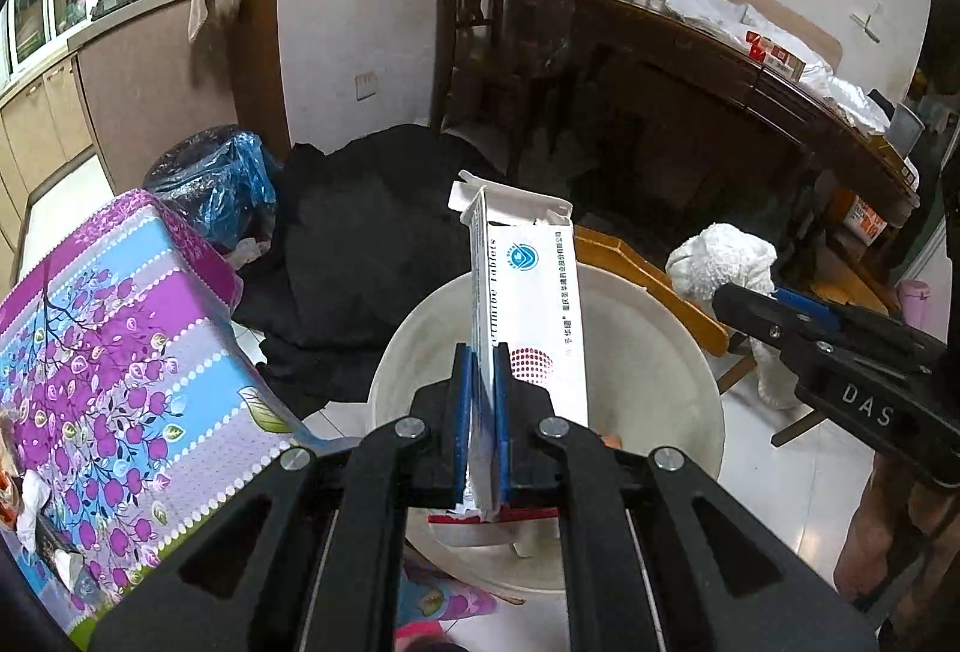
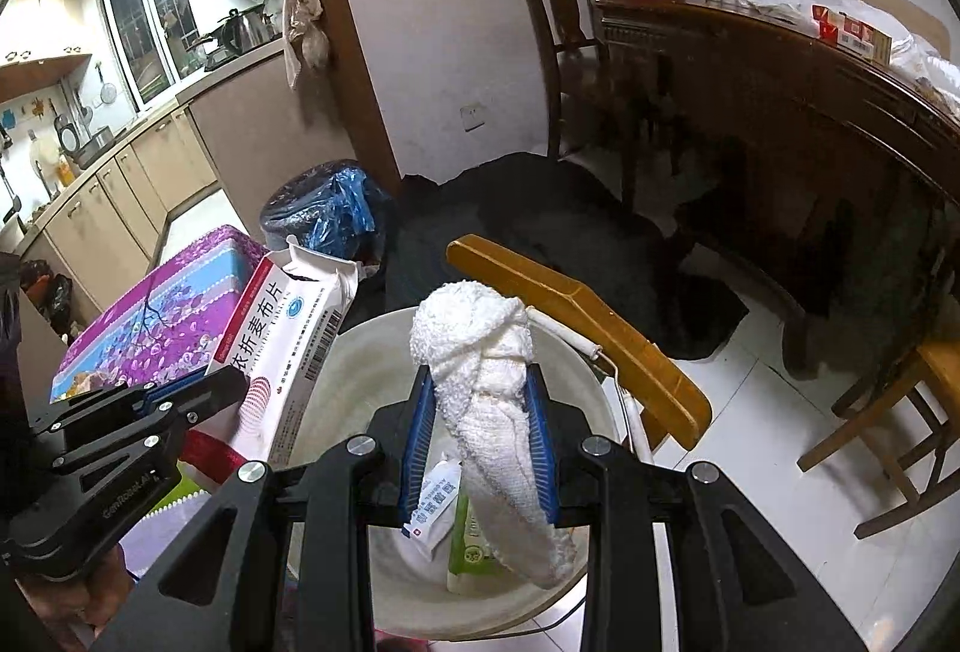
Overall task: Collect trash
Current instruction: 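Open both tools to drop the box and cloth into the basin, then move both open tools back toward the items on the table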
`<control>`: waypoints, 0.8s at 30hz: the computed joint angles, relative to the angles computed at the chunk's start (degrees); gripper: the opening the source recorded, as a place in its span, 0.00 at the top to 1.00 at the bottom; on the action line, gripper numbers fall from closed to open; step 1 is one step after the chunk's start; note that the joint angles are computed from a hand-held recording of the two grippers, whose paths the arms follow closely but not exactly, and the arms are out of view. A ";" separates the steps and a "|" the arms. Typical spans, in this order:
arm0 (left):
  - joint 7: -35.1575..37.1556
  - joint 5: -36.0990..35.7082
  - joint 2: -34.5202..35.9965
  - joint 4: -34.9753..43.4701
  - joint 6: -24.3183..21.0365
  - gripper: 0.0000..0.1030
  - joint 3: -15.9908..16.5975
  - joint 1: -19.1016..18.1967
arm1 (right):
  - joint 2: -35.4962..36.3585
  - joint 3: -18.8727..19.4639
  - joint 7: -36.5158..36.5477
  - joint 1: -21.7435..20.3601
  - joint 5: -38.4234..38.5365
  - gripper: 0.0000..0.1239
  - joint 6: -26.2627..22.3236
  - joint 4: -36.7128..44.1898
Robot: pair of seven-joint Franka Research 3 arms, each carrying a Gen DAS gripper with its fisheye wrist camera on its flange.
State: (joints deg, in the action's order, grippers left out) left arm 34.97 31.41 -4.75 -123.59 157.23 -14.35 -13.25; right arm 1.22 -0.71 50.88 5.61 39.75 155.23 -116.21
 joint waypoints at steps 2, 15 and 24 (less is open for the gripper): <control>-0.15 0.11 0.08 0.16 -0.29 0.94 -0.01 0.02 | 0.18 0.09 0.39 0.08 -0.04 0.75 0.23 0.01; -2.37 1.63 1.15 1.27 -2.87 0.57 0.25 0.05 | 1.02 0.08 0.44 -0.42 0.62 0.69 0.48 0.01; -2.63 1.92 1.03 1.10 -2.92 0.57 0.30 0.00 | 0.50 0.23 0.07 -0.14 1.27 0.68 1.09 -0.65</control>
